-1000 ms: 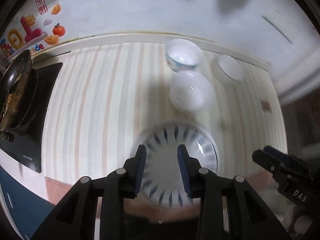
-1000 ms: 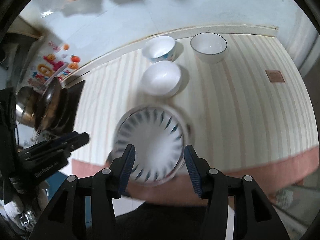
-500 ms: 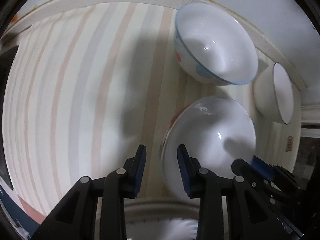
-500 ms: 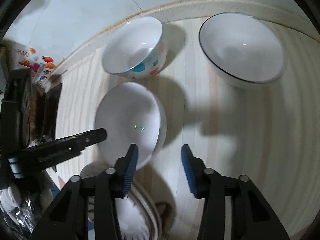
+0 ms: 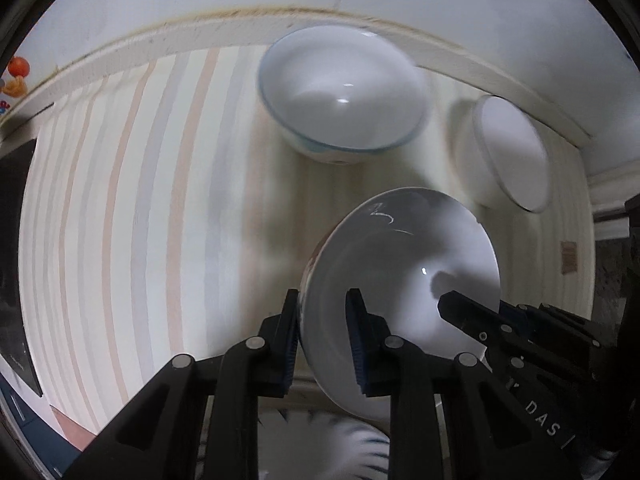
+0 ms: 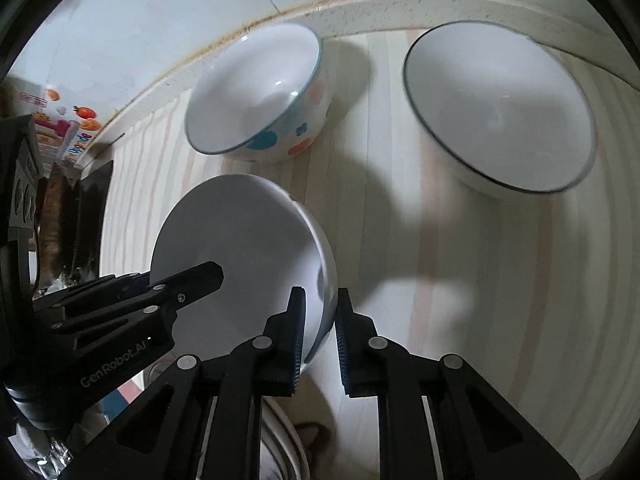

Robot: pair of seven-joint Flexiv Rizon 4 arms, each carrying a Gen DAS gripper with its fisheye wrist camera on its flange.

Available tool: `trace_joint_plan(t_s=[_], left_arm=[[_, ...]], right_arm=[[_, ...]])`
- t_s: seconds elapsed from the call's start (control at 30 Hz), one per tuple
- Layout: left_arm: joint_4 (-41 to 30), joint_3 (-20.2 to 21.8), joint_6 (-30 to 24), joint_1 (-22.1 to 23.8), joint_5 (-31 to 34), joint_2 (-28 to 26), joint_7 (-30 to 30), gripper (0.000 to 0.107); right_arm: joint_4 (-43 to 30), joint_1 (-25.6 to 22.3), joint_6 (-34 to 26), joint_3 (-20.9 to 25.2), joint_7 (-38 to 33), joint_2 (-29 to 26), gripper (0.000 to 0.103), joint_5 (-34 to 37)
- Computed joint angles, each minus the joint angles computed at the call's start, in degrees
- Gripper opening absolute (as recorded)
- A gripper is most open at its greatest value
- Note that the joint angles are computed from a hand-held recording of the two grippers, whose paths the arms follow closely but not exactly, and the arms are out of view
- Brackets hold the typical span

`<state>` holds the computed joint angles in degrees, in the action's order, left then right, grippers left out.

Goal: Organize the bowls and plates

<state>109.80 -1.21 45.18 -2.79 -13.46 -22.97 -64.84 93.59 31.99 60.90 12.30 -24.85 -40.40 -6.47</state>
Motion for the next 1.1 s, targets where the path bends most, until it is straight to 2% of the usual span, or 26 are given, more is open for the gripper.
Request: trace_joint_plan(t_s=[0.3,0.43,0.47,0.6,0.7,1.1], left_arm=[[9.53,-1.38,0.45,-1.37,-4.83,10.16,6.08,0.020],[12.97,-1.16,0.49,-3.27,-6.53,12.94,8.13,0.020],[12.81,-2.33,1.10,-2.52,-6.66,12.20,8.36,0.020],[16.18,-1.53,0.69,-4.14,-6.60,13.97,10.67,0.020],[17.58,-1.47,0.85,-5.12,-4.76,14.08,10.48,0.020],[20.07,-2.11,3.53,-7.71,1.07,11.90,8.03,0.020]], right_arm=[[14.02,2.64,1.00,-0.97,7.53,13.22,0.016,-3.44],[19.50,3.63,0.84,-0.25,12.42,18.23,0.016,-5.43],[21.16,3.91,0.90,0.05,13.98,19.61,0.016,-5.87],[26.20,3.71,1.70,2.13,17.84,23.27,0.016,-5.76],[29.47,3.78,3.24,3.32,20.53,24.72,0.016,-5.35],[37.33,4.66,10.99,4.35,27.86,23.86,0.016,-5.06]])
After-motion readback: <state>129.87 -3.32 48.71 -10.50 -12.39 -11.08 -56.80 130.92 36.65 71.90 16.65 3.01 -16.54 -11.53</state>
